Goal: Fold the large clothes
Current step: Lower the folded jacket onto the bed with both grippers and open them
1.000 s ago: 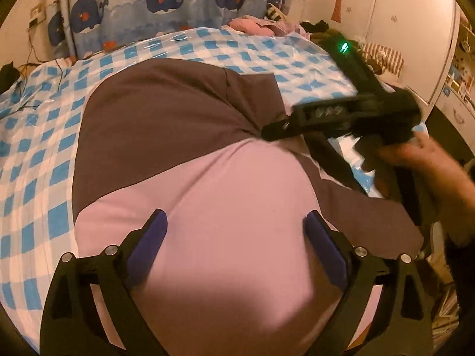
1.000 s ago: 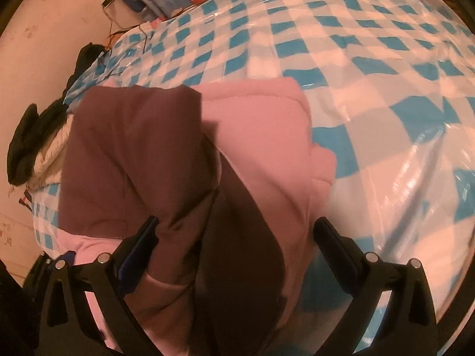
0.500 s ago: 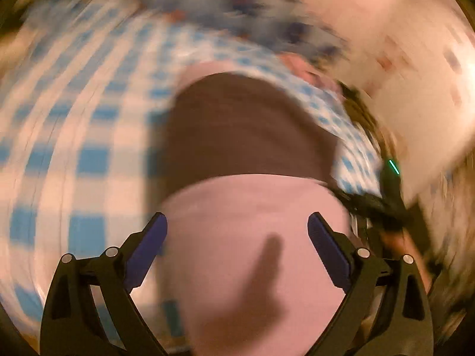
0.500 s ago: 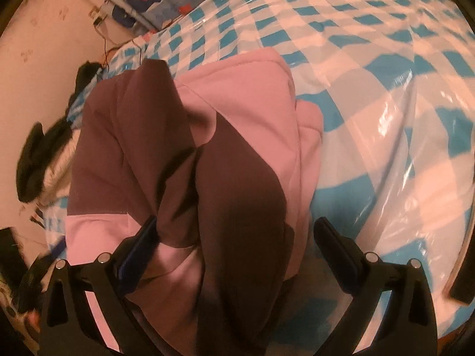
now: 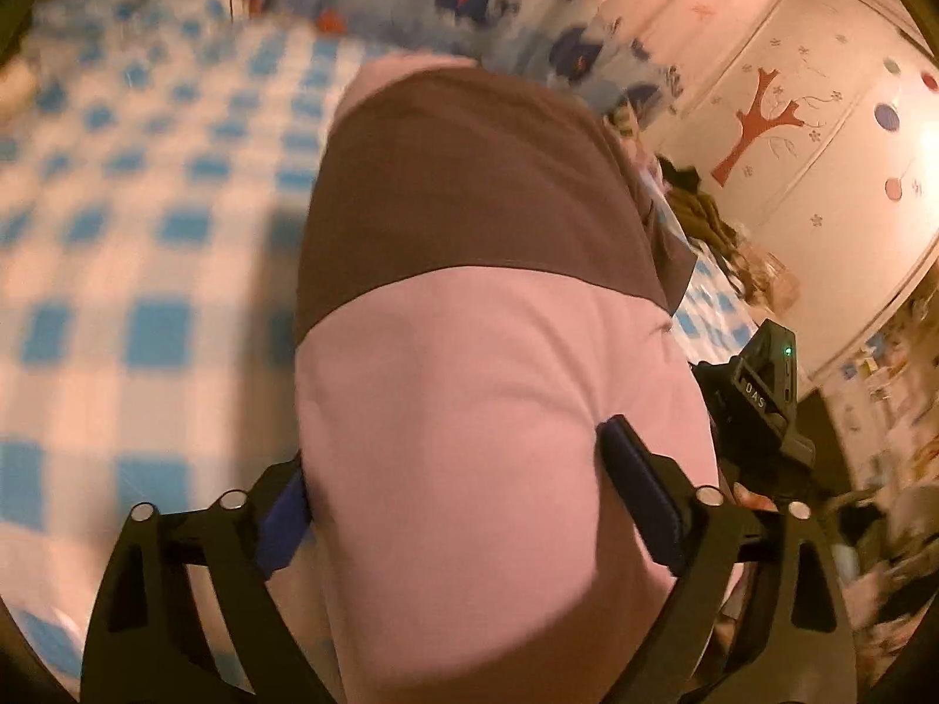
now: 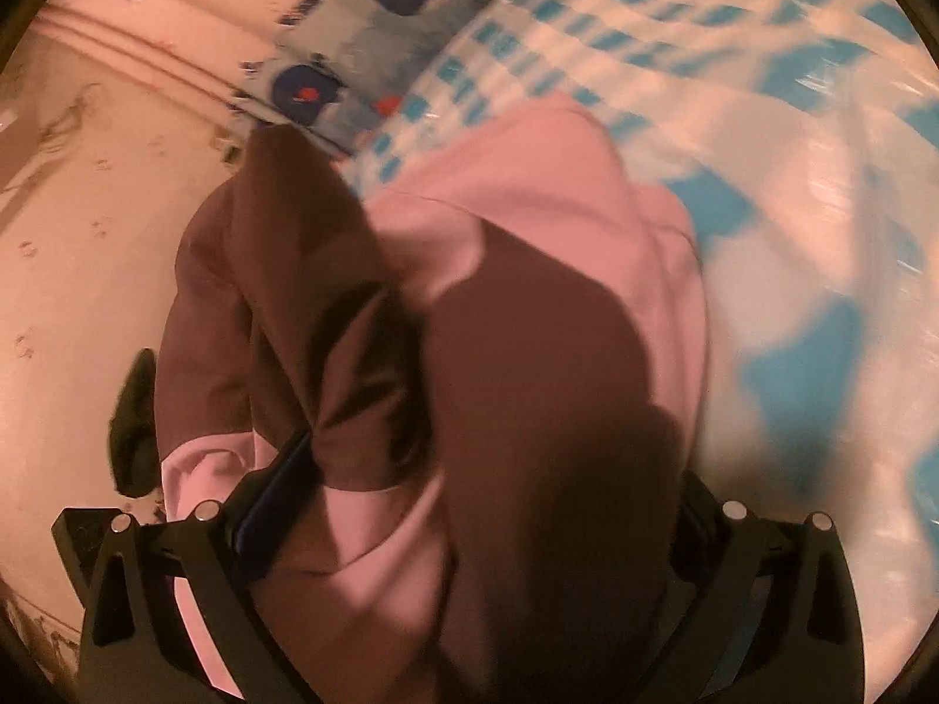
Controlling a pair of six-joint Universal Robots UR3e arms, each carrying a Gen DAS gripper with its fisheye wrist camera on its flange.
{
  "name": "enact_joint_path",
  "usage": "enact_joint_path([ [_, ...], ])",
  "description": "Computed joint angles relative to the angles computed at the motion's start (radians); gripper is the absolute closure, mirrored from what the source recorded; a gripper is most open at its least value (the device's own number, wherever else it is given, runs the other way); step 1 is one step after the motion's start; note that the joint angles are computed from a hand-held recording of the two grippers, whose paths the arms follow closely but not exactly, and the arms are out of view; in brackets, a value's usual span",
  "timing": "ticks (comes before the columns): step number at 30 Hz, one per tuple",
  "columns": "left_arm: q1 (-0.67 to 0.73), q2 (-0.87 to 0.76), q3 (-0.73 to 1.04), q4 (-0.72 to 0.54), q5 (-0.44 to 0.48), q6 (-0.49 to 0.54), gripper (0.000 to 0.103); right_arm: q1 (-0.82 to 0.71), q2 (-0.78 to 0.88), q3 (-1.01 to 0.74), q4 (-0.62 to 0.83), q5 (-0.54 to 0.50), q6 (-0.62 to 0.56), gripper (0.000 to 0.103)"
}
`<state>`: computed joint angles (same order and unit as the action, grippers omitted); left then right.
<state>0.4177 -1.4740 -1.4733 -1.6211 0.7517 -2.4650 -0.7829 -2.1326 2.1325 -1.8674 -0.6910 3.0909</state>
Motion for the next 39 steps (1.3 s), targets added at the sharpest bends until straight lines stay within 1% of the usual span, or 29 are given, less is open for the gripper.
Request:
enact_joint_path([
  [2,0.061,0.014,0.023,0.086,-0.01,0.008,0.024,0.174,0.203,-0.034,-0.362,-0.017,0.227,0.006],
  [3,0.073,-0.016,0.073,0.116,0.0,-0.004,0.025,0.251,0.308,-0.081,-0.497,-0.047,0.344,0.006],
  [4,0.094,-0.038,0.098,0.15,0.012,-0.01,0.025,0.326,0.413,-0.136,-0.613,-0.052,0.379,0.006],
  [5,0.119,-0.061,0.121,0.163,0.026,-0.007,0.025,0.39,0.518,-0.211,-0.684,-0.073,0.427,0.006],
  [6,0.125,-0.094,0.154,0.174,0.04,-0.015,0.026,0.459,0.622,-0.304,-0.715,-0.104,0.471,0.006],
  [7,0.138,-0.146,0.18,0.194,0.077,-0.015,0.026,0.525,0.727,-0.407,-0.705,-0.142,0.48,0.006],
  [8,0.142,-0.2,0.224,0.168,0.125,-0.003,0.027,0.575,0.815,-0.506,-0.654,-0.177,0.469,0.006],
  [9,0.139,-0.254,0.267,0.155,0.161,-0.007,0.029,0.6,0.868,-0.566,-0.613,-0.18,0.459,0.005],
  [10,0.158,-0.288,0.299,0.128,0.161,0.002,0.029,0.626,0.921,-0.614,-0.604,-0.173,0.465,0.005],
  [12,0.204,-0.277,0.3,0.126,0.143,0.003,0.029,0.645,0.921,-0.645,-0.57,-0.217,0.433,0.005],
  [15,0.236,-0.276,0.372,0.068,0.045,0.0,0.029,0.611,0.874,-0.591,-0.523,-0.202,0.369,0.005],
  [18,0.155,-0.297,0.431,0.035,0.012,0.009,0.025,0.591,0.855,-0.649,-0.369,-0.213,0.296,0.005],
  [19,0.11,-0.319,0.448,0.018,0.015,0.014,0.025,0.596,0.865,-0.723,-0.275,-0.235,0.258,0.005],
  [20,0.059,-0.334,0.449,0.022,0.043,0.012,0.024,0.603,0.876,-0.793,-0.191,-0.258,0.231,0.005],
  [21,0.019,-0.336,0.424,0.049,0.075,0.012,0.024,0.609,0.889,-0.866,-0.116,-0.279,0.21,0.006],
  [22,-0.028,-0.321,0.356,0.144,0.133,-0.006,0.015,0.611,0.885,-0.906,-0.07,-0.3,0.198,0.006],
  [23,-0.063,-0.282,0.252,0.274,0.183,-0.023,0.011,0.617,0.881,-0.936,-0.051,-0.328,0.2,0.006],
  [25,-0.1,-0.233,0.129,0.413,0.239,-0.029,0.01,0.637,0.883,-1.036,-0.071,-0.403,0.212,0.006],
  [26,-0.099,-0.221,0.101,0.44,0.237,-0.027,0.01,0.646,0.898,-1.085,-0.077,-0.412,0.22,0.006],
  [28,-0.088,-0.213,0.086,0.441,0.228,-0.016,0.009,0.67,0.996,-1.281,-0.031,-0.432,0.228,0.006],
  [29,-0.081,-0.212,0.088,0.43,0.218,-0.014,0.009,0.685,1.057,-1.386,0.025,-0.453,0.231,0.006],
  [30,-0.078,-0.215,0.087,0.433,0.213,-0.013,0.009,0.705,1.134,-1.49,0.071,-0.492,0.241,0.006],
  [31,-0.073,-0.213,0.075,0.444,0.206,-0.011,0.009,0.735,1.216,-1.561,0.089,-0.569,0.231,0.005],
  [32,-0.076,-0.213,0.067,0.458,0.202,-0.015,0.009,0.748,1.273,-1.591,0.088,-0.592,0.22,0.005],
  [34,-0.079,-0.23,0.087,0.434,0.199,-0.006,0.009,0.697,1.326,-1.523,0.124,-0.465,0.236,0.005],
  [35,-0.088,-0.251,0.112,0.418,0.204,-0.008,0.009,0.667,1.3,-1.427,0.081,-0.403,0.269,0.006],
  [36,-0.094,-0.26,0.121,0.414,0.21,-0.008,0.008,0.664,1.257,-1.347,0.023,-0.408,0.279,0.006],
  [37,-0.095,-0.261,0.13,0.4,0.216,0.0,0.008,0.666,1.22,-1.309,0.01,-0.422,0.281,0.006],
  [39,-0.07,-0.271,0.199,0.285,0.192,0.054,0.008,0.651,1.16,-1.274,0.029,-0.411,0.283,0.006],
])
